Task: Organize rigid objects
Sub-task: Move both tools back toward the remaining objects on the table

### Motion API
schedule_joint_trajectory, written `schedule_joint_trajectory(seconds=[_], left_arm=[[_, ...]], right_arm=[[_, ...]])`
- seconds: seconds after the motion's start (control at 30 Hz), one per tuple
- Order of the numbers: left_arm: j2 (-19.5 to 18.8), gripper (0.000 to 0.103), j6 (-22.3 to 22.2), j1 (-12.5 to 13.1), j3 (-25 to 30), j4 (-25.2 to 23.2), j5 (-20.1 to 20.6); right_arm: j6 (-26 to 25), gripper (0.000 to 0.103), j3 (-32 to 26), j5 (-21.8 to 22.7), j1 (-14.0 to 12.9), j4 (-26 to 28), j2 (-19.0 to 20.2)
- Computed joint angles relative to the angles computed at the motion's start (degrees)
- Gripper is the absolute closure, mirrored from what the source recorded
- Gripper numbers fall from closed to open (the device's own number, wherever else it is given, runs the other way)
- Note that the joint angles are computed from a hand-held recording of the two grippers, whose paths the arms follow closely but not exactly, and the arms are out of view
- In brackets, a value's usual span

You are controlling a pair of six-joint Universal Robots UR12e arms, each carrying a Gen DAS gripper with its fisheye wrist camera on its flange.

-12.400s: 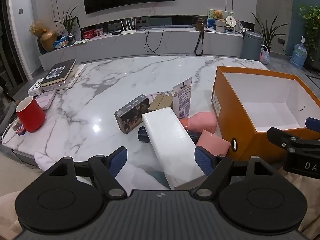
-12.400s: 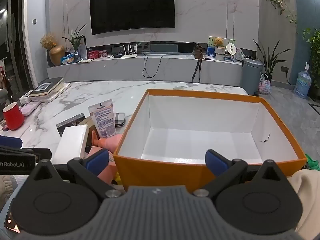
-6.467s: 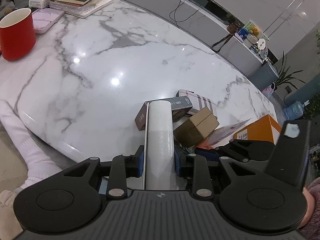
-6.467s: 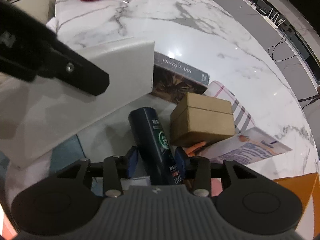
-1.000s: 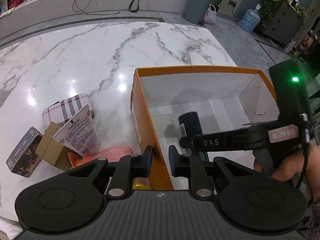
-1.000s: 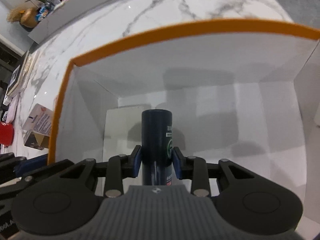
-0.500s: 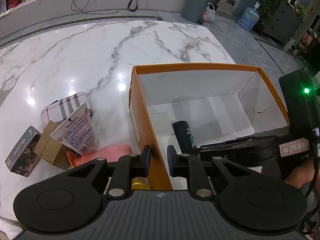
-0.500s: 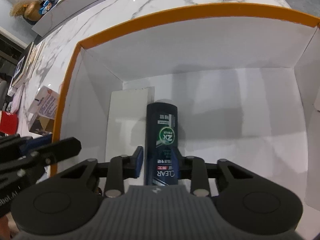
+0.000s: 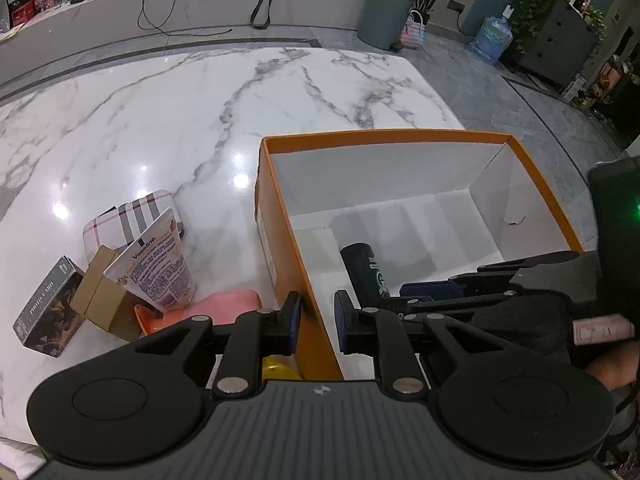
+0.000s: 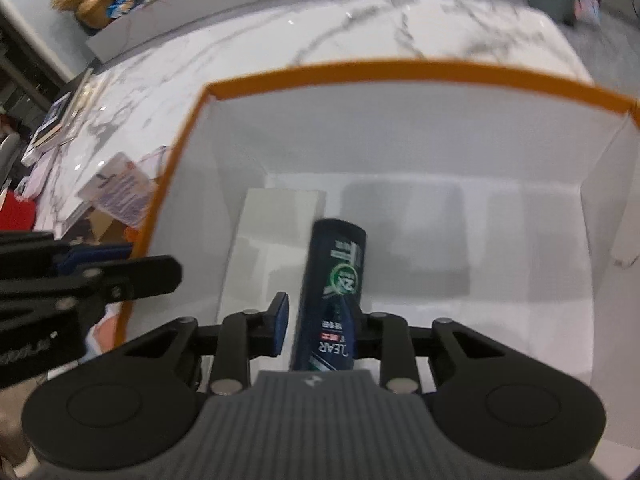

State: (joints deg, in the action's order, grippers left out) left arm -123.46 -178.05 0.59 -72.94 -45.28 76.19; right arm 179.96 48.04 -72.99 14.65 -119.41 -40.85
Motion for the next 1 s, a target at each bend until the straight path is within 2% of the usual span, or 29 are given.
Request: schedule_joint_trajectory(seconds=[0.13, 0.2, 0.43, 0.53, 0.67, 0.87, 1.0], left_arm=[[1.0, 0.084, 1.0, 0.3, -1.1, 1.7, -1.0], [1.7, 0.084, 1.6, 0.6, -1.8, 2.6, -1.5], [4.2, 0.084, 2.9, 1.7, -4.4, 4.4, -0.7], [5.5, 0.084, 3.1, 2.3, -6.2, 4.9, -0.4], [7.3, 0.084, 1.0, 3.5, -9.4, 5.6, -0.3], [9.4, 0.084, -0.2, 4.8, -13.6, 6.7, 1.4], [10.6, 0.084, -0.6, 5.3, -15.9, 7.4, 1.0]], right_arm=[[-3.3, 0.074, 3.5, 0.4, 0.1, -6.2, -1.8], [-4.8, 0.068, 5.1, 0.6, 0.1, -9.4, -2.7], [-9.1, 0.064, 8.9, 2.7, 0.7, -18.9, -4.6], [-11.5, 0.063, 8.8, 3.3, 1.4, -19.2, -4.8], [-15.1, 0.064, 8.9, 5.7, 2.2, -18.5, -5.1], [-23.1, 0.064, 9.7, 5.2, 4.2, -16.7, -5.9], [-27.4, 0.064, 10.5, 2.6, 5.5, -15.4, -6.4]])
